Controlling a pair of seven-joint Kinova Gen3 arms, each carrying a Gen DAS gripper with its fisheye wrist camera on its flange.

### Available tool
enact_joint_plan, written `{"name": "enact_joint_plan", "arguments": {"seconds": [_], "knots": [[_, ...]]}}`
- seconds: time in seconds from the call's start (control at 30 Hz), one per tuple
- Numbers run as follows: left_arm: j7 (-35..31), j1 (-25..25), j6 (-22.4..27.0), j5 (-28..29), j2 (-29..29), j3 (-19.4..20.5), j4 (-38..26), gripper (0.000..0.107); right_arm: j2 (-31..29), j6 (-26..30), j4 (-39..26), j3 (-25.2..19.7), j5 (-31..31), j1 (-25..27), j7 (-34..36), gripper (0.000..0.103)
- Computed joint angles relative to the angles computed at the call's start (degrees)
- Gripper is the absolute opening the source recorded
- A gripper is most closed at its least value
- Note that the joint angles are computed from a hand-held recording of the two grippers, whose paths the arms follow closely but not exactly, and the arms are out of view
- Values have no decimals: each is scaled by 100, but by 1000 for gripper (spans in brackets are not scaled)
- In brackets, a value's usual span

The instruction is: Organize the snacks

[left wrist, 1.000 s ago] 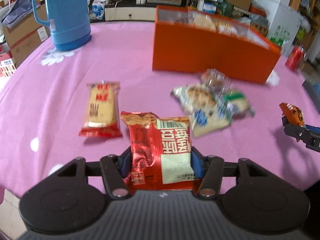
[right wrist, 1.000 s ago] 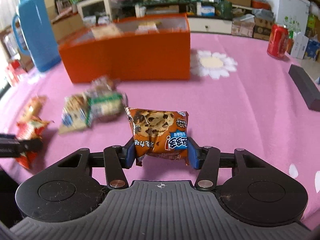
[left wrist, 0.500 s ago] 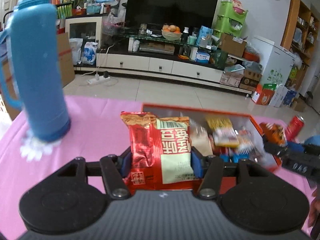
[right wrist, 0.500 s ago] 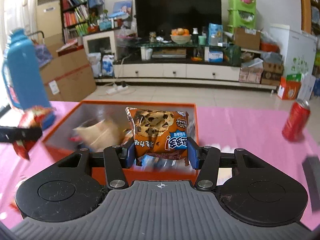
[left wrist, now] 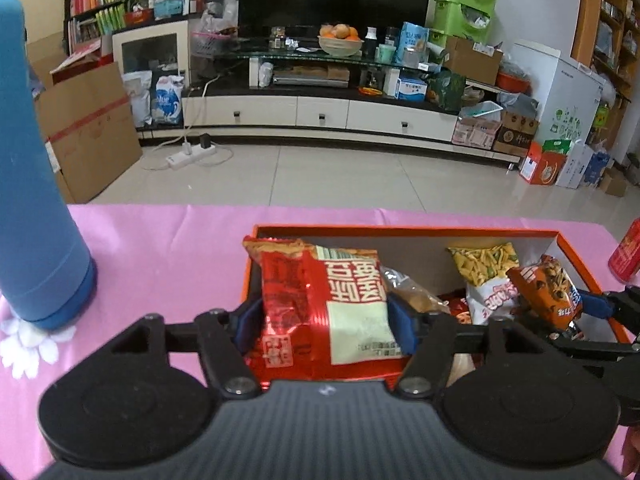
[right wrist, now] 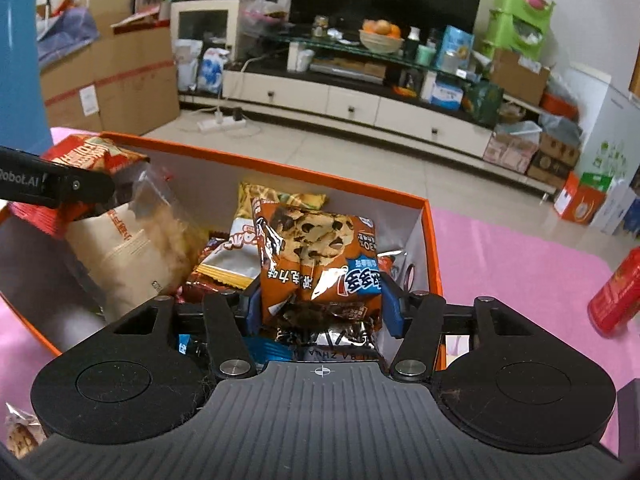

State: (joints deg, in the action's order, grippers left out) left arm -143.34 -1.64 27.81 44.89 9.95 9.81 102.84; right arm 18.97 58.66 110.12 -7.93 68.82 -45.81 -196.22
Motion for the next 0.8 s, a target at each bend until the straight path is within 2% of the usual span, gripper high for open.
{"name": "enact_joint_plan", "arguments": {"seconds": [0.07, 0.1, 0.13, 0.17, 0.2, 0.23, 0.27, 0.33, 0.4, 0.43, 0.53, 0.63, 0.73, 0.8], "knots": [[-273, -426, 265, 389, -91, 232, 17, 76, -75, 93, 24, -291, 57, 171, -212, 47], [-482, -643, 357, 622, -187, 318, 90, 82, -127, 241, 63, -511, 141, 245, -430, 50], [-655, -806, 485, 855, -389, 298, 201, 95, -214, 472, 130, -704, 221, 216, -663, 58], [-862, -877, 578, 1088, -597, 172, 352, 97, -298, 705, 222, -800, 308, 87, -896, 65], [-1095, -844, 727, 1321, -769, -61, 494, 97, -386, 936, 310, -818, 337, -132, -1111, 78], [-1328, -839, 960, 1554, -948, -326, 661, 97, -450, 1170, 375, -820, 310, -375, -1306, 83], [-1561, -838, 1193, 1757, -1098, -591, 847, 97, -504, 1403, 446, -905, 266, -598, -1538, 83], [-1872, -827, 1513, 1881, -1387, -1042, 1218, 97, -529, 1867, 528, -1317, 106, -773, -2003, 86], [-1976, -845, 1703, 1645, -1724, -1476, 1629, 97, -526, 2146, 570, -1681, -208, -998, -2469, 88], [-1932, -819, 1807, 1413, -1852, -1709, 1770, 97, -514, 2213, 614, -1709, -401, -1220, -2702, 89], [-1912, -1266, 2280, 714, -2148, -2080, 2228, 97, -409, 2168, 638, -1532, -993, -2016, -3401, 91], [-1947, -1502, 2550, 15, -2338, -2468, 2563, 97, -315, 1786, 681, -1201, -1549, -2753, -4100, 91], [-2145, -1544, 2715, -431, -2411, -2903, 2784, 97, -180, 1453, 818, -1424, -1766, -2862, -4790, 91], [-2282, -1723, 2444, -439, -2478, -2722, 2884, 97, -13, 1488, 878, -1634, -1708, -2828, -5148, 91]]}}
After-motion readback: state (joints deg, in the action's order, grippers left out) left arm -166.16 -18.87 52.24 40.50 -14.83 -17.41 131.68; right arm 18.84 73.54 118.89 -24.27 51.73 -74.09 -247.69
